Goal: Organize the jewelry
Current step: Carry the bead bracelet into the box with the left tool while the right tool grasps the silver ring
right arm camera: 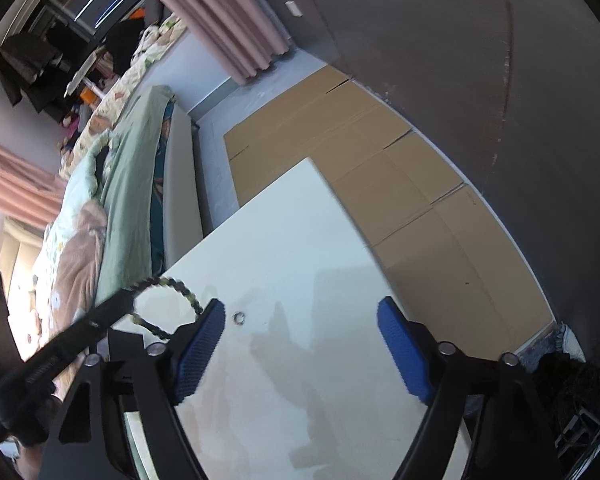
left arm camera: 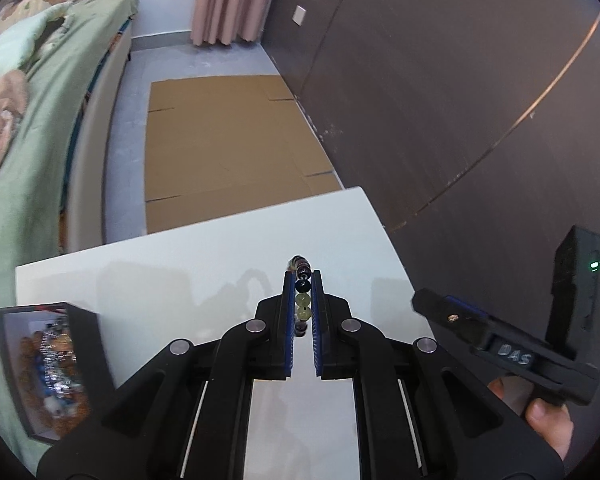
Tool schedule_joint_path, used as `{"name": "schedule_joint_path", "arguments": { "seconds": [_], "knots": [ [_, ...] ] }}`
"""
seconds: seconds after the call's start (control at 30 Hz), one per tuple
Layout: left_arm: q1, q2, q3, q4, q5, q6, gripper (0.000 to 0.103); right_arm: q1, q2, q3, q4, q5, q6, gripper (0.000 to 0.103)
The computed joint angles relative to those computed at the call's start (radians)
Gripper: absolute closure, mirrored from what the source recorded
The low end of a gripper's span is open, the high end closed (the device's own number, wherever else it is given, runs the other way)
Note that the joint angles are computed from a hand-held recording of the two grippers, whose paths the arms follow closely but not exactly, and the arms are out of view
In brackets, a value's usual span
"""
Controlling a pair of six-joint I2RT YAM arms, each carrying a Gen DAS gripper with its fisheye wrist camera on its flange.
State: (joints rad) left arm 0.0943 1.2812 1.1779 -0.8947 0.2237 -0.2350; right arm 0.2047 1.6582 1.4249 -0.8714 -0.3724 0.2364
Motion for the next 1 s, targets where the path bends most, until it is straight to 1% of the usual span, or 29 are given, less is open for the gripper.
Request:
{"name": "schedule_joint_path", "arguments": {
  "seconds": [0.13,0.2,0.27,0.33,0.53,0.73,0.83,0.93,1.0],
  "knots": [
    [0.076,-0.037,-0.007,-0.033,0.016,0.045,0.095,0.052,0.027,0.004,0.001,-0.005,-0.006,0.044],
    [0.112,-0.042,-0.007,-0.046,0.026,0.066,0.095,0.071,0.029,-0.006,0.015,-0.011,0.001,0.046],
    [0.151,-0.056,-0.007,-0.067,0.036,0.096,0.095,0.095,0.044,-0.004,0.018,-0.014,0.002,0.053],
    [0.195,-0.066,-0.007,-0.081,0.047,0.124,0.095,0.115,0.050,-0.009,0.023,-0.009,0.007,0.055],
    [0.359,-0.096,-0.002,-0.138,0.107,0.218,0.095,0.205,0.076,0.003,0.034,0.059,0.016,0.061],
    [0.533,-0.102,0.037,-0.215,0.175,0.342,0.095,0.297,0.111,0.021,0.054,0.175,0.005,0.066],
    [0.601,-0.106,0.056,-0.250,0.205,0.392,0.095,0.342,0.123,0.023,0.072,0.262,-0.002,0.068],
    [0.665,-0.097,0.086,-0.288,0.232,0.443,0.095,0.387,0.145,0.034,0.075,0.356,-0.020,0.073],
    [0.708,-0.089,0.103,-0.310,0.248,0.481,0.095,0.405,0.155,0.035,0.087,0.400,-0.030,0.074]
  ]
}}
